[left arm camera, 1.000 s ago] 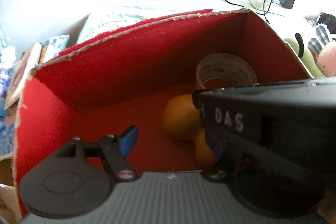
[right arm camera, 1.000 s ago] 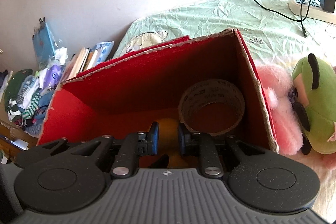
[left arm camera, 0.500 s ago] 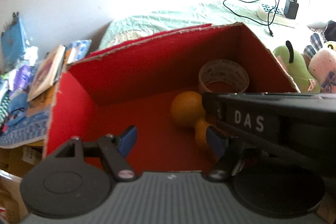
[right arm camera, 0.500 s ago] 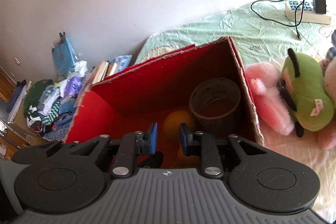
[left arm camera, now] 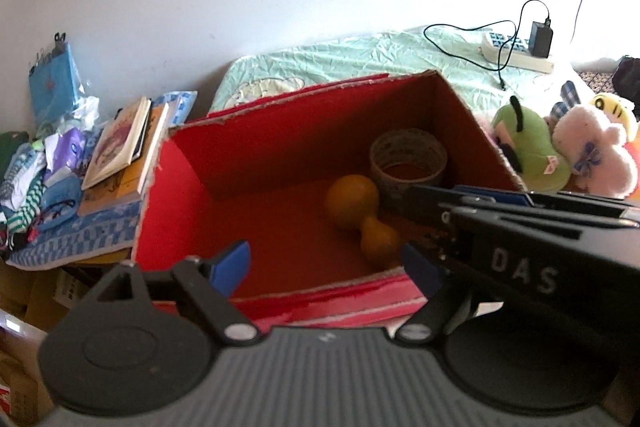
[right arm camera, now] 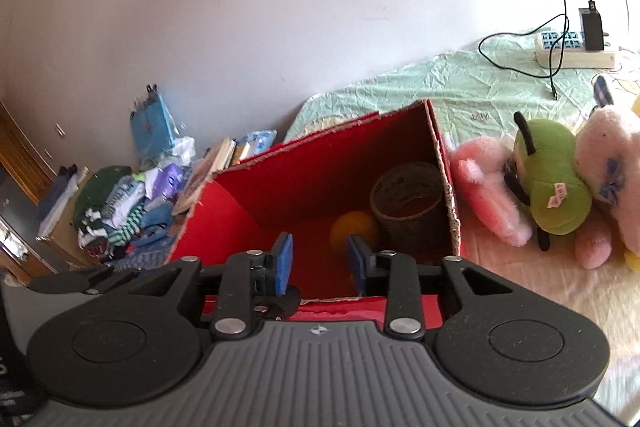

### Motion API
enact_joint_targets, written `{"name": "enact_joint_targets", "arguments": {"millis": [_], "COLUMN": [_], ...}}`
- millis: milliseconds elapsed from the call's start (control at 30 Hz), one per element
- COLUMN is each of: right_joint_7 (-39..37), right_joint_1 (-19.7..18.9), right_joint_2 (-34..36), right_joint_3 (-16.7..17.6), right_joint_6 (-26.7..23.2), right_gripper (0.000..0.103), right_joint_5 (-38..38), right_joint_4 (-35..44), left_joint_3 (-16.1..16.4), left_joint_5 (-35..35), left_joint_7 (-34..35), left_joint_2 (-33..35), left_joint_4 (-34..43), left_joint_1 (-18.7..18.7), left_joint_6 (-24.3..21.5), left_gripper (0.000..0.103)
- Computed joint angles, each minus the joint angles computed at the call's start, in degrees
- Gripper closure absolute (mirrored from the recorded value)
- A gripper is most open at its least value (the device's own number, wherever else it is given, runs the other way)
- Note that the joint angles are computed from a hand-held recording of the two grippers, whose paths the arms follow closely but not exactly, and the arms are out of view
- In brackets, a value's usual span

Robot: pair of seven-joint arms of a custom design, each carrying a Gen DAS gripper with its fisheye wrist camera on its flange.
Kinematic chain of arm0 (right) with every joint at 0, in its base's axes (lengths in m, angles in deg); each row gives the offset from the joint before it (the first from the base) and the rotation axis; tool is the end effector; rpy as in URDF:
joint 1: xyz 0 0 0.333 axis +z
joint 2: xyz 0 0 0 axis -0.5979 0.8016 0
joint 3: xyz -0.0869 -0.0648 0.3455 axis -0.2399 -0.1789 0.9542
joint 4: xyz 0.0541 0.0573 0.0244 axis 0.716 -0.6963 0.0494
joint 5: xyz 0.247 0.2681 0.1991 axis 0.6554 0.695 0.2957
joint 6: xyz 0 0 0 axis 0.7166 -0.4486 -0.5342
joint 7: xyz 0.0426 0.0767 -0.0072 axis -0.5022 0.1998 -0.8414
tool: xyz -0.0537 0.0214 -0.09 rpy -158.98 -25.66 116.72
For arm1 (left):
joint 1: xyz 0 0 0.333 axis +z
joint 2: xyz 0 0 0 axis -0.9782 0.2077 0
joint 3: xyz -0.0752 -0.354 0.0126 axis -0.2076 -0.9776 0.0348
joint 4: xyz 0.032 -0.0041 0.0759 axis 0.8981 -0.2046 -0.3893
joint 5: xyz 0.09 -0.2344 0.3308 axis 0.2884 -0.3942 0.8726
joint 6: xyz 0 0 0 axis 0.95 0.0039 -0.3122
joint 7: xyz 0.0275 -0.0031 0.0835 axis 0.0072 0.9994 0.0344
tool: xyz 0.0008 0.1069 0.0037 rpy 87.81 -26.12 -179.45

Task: Organize objects
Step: 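Withdraw the right gripper from the box toward the ribbon ornament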

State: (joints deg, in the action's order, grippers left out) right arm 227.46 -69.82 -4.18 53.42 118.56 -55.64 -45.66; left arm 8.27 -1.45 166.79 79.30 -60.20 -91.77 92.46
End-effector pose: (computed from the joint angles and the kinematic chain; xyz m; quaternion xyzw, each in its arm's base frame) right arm 0.4224 0.3370 0.5256 -0.5134 0.7045 -0.1606 0.4630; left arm 0.4812 -0.2788 0.5389 -0.4435 0.8247 -0.2620 0.2334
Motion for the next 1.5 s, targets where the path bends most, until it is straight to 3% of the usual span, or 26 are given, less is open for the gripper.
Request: {"name": "enact_joint_targets", "arguments": {"millis": [400,800,1167,1500], "right_joint_7": [-2.10,-5.35,-4.60,-8.86], "right_joint_1": [7.11,14.71,22.47,41.52], "right_joint_2": [-2.61,3.66,8.56,13.00], "right_joint_3": [-4.58,-8.21,-15.31,-33.28], "right_joint_6": [2.26,2.14,1.79,3.15], "right_gripper": [0.064,0.064,0.064,0.065], "right_joint_5": [2.87,5.98,3.59,6.94], "right_joint_4": [-4.16,-5.49,-5.61,-7.15], "left_joint_3": [0.21,0.13,-0.09,0.28], "left_joint_5": [-1.19,-2.57,-1.26,-1.45], "left_joint_7": [0.94,2.65,1.13,0.67], "left_joint_2": [-5.28,-6.02,-4.35,-3.01], "left_joint_4": [-4.90,-7.43,-7.45,-7.60], "left_joint_1": [-0.40,-0.30,0.07,-0.16], "left_joint_6": [-0.48,-4.82,-8.06,-9.83], "left_gripper": [0.012,0.012,0.012,0.011]}}
